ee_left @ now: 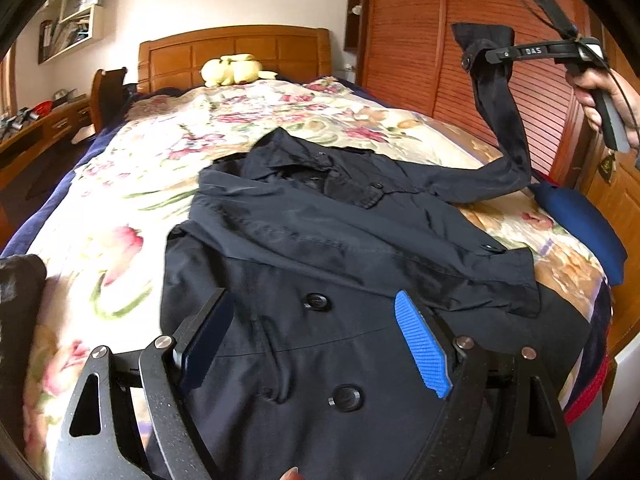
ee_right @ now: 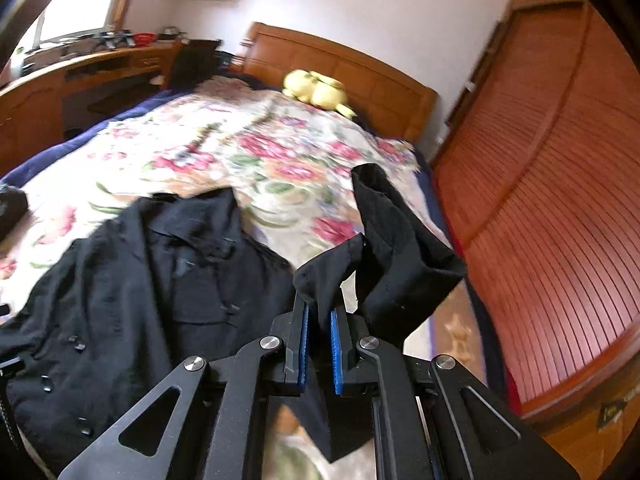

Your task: Fold large clothes

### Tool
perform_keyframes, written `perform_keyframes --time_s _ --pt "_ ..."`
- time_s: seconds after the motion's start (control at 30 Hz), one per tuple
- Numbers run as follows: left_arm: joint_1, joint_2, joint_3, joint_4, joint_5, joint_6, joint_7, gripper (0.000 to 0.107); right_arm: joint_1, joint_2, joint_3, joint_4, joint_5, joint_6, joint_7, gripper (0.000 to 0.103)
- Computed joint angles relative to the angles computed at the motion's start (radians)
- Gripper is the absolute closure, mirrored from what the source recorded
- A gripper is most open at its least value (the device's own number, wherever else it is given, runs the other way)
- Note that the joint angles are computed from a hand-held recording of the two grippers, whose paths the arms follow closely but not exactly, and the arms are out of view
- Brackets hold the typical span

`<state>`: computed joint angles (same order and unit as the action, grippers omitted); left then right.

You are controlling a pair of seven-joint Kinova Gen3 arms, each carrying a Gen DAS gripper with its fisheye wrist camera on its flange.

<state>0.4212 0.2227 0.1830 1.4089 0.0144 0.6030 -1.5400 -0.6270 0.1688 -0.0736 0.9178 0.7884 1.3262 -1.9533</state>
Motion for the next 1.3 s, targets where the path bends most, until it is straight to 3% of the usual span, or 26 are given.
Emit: perform_keyframes --time_s 0.37,0.6,0.9,0.97,1.1,1.3 --pt "-0.041 -0.033 -0.010 0.034 0.025 -0.030 0.000 0.024 -0.105 -0.037 -0.086 0.049 -0.026 -0.085 0.050 0.094" --pt "-0.064 -0.044 -0.015 0.045 0.032 -0.045 0.007 0.024 -0.075 -0.097 -0.129 0.142 -0.139 -0.172 0.083 0.094" --pt "-0.078 -0.057 -0.039 0.057 -0.010 -0.062 0.058 0.024 -0.023 -0.107 -0.151 0.123 -0.270 -0.162 0.131 0.093" --pt "-0.092 -0.059 -0.038 0.058 0.000 -0.061 0.058 0.024 -0.012 -0.103 -0.142 0.112 -0.296 -0.152 0.135 0.086" --pt "-0.104 -0.064 -0.041 0.064 0.002 -0.065 0.071 0.024 0.001 -0.092 -0.131 0.114 -0.332 -0.174 0.149 0.057" --pt "-0.115 -0.061 -0.040 0.067 0.007 -0.068 0.079 0.024 0.006 -0.122 -0.145 0.182 -0.325 -0.220 0.127 0.051"
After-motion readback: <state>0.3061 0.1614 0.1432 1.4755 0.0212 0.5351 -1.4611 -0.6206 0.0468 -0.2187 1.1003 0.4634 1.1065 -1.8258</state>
